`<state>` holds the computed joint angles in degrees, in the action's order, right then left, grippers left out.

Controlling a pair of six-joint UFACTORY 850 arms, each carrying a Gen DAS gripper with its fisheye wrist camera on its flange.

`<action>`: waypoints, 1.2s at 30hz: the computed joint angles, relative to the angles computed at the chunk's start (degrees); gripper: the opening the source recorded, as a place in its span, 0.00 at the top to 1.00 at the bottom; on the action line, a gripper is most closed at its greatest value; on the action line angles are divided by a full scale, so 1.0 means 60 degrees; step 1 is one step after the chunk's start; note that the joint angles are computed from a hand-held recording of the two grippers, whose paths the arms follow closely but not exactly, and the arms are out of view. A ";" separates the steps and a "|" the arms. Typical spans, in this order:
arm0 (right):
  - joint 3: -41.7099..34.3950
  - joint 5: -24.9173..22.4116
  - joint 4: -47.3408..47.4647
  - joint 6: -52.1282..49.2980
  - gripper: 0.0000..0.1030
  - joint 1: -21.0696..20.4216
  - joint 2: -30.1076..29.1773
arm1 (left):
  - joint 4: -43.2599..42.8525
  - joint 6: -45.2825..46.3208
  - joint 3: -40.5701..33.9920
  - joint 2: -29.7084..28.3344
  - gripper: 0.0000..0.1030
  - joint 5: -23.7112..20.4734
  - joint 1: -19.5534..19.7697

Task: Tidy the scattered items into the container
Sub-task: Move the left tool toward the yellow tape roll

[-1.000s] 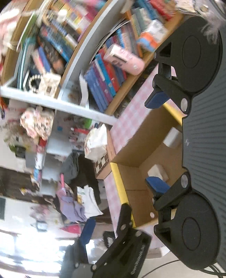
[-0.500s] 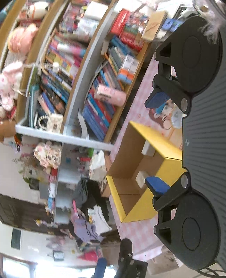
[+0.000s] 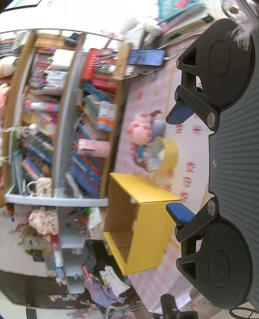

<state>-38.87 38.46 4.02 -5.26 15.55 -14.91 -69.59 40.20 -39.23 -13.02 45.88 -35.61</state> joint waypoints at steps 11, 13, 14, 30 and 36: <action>0.0150 -0.0479 -0.0106 -0.0015 0.17 -0.0688 0.0304 | 0.0815 0.0031 -0.0573 -0.0495 0.16 -0.0558 -0.0263; 0.0417 -0.0398 0.0590 -0.0075 0.17 -0.0676 0.0398 | 0.0991 0.0170 -0.0781 -0.0677 0.16 -0.0740 -0.0322; 0.0539 -0.0431 0.0955 -0.0165 0.17 -0.0668 0.0421 | 0.1071 0.0206 -0.0886 -0.0777 0.16 -0.0826 -0.0353; 0.0335 -0.0937 0.1057 -0.0720 0.18 -0.1727 0.0172 | 0.1953 0.0761 -0.2654 -0.2127 0.16 -0.1910 -0.0601; -0.0048 -0.1225 0.0568 -0.0517 0.18 -0.2004 -0.0158 | 0.1608 0.1073 -0.3191 -0.2535 0.16 -0.2188 -0.0556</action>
<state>-39.16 31.11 7.43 -8.36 3.53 -15.86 -59.94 46.64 -58.38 -28.23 32.75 -38.95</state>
